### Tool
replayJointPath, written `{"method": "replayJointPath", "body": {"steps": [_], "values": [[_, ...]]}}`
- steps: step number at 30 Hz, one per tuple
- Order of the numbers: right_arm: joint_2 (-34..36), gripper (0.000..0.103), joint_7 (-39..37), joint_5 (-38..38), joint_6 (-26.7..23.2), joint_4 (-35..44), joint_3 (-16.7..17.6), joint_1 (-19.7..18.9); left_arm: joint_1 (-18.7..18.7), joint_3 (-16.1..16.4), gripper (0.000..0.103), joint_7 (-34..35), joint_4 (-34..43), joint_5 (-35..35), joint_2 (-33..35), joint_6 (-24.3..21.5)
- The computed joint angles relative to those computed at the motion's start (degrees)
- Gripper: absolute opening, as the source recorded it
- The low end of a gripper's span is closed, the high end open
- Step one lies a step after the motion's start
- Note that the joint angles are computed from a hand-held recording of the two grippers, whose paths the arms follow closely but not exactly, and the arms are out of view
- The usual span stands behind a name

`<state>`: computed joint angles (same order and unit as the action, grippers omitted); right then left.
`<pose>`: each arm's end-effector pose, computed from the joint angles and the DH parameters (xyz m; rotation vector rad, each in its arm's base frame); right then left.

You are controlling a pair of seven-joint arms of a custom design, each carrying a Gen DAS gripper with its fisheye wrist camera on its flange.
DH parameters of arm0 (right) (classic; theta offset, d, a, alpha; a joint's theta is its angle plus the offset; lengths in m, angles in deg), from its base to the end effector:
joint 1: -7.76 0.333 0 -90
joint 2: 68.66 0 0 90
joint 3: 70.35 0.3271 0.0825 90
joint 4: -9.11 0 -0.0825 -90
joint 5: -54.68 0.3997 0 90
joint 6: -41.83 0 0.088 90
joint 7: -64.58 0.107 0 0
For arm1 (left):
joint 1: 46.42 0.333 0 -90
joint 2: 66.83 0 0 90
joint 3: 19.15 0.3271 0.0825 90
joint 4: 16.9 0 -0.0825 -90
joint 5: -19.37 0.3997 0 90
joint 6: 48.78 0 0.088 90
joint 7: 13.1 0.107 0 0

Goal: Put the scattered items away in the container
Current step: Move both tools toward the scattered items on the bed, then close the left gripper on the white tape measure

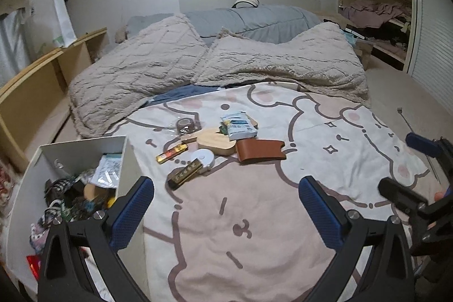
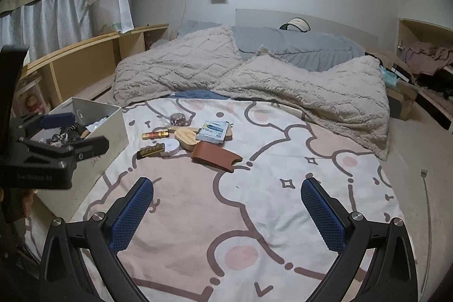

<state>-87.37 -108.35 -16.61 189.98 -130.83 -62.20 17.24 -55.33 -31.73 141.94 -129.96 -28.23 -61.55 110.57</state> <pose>0.4503 0.1638 0.4640 -1.3021 2.0026 -1.0383 0.6021 -0.1974 0.4989 -0.9383 2.3794 -1.0647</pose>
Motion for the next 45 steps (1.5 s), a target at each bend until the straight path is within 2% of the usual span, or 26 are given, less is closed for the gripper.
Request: {"method": "replayJointPath", "body": {"steps": [3, 8, 12, 16, 21, 25, 27, 29, 30, 34, 41, 45], "values": [[1.6, 0.103, -0.23, -0.85, 1.32, 0.85, -0.79, -0.62, 0.06, 0.39, 0.103, -4.18, 3.82, 3.38, 2.57, -4.26], [5.0, 0.103, -1.02, -2.05, 4.07, 2.77, -2.46, -1.69, -0.65, 1.12, 0.103, -12.25, 9.86, 11.19, 7.17, -6.0], [8.12, 0.103, -1.97, -2.25, 6.79, 4.62, -4.03, -2.54, -1.25, 1.93, 0.103, -19.88, 16.7, 17.52, 11.77, -10.84], [11.62, 0.103, -3.58, -2.19, 9.5, 6.98, -5.6, -3.39, -1.55, 1.44, 0.102, -24.14, 22.36, 20.19, 15.9, -13.07], [15.83, 0.103, -6.58, -0.64, 13.98, 10.03, -7.81, -4.42, -3.24, 1.69, 0.1, -29.33, 29.89, 23.89, 22.39, -14.44], [19.73, 0.103, -7.69, 0.2, 18.09, 12.69, -9.61, -5.41, -5.26, 3.09, 0.09, -34.67, 37.19, 28.19, 28.57, -16.13], [21.77, 0.103, -9.72, 2.3, 19.78, 13.88, -10.37, -5.67, -6.1, 3.87, 0.084, -37.56, 41.3, 30.25, 31.94, -17.67], [23.93, 0.103, -12.18, 4.97, 21.25, 15.17, -11.02, -5.78, -6.98, 4.76, 0.071, -40.01, 44.99, 32.58, 35.03, -18.81], [25.23, 0.103, -13.49, 6.25, 22.01, 16.0, -11.35, -5.81, -7.48, 5.32, 0.069, -41.02, 46.97, 33.99, 36.67, -19.32], [29.28, 0.103, -17.34, 9.96, 24.54, 18.75, -12.64, -5.42, -8.73, 6.98, 0.068, -44.26, 52.73, 38.53, 41.68, -20.65], [35.22, 0.103, -31.69, 25.57, 24.04, 23.54, -11.42, -5.99, -8.92, 7.43, 0.068, -48.04, 62.84, 42.13, 49.52, -24.41], [38.41, 0.103, -36.02, 31.28, 23.49, 27.21, -11.77, -5.52, -9.28, 7.84, 0.068, -48.42, 63.96, 43.93, 51.02, -23.2]]}}
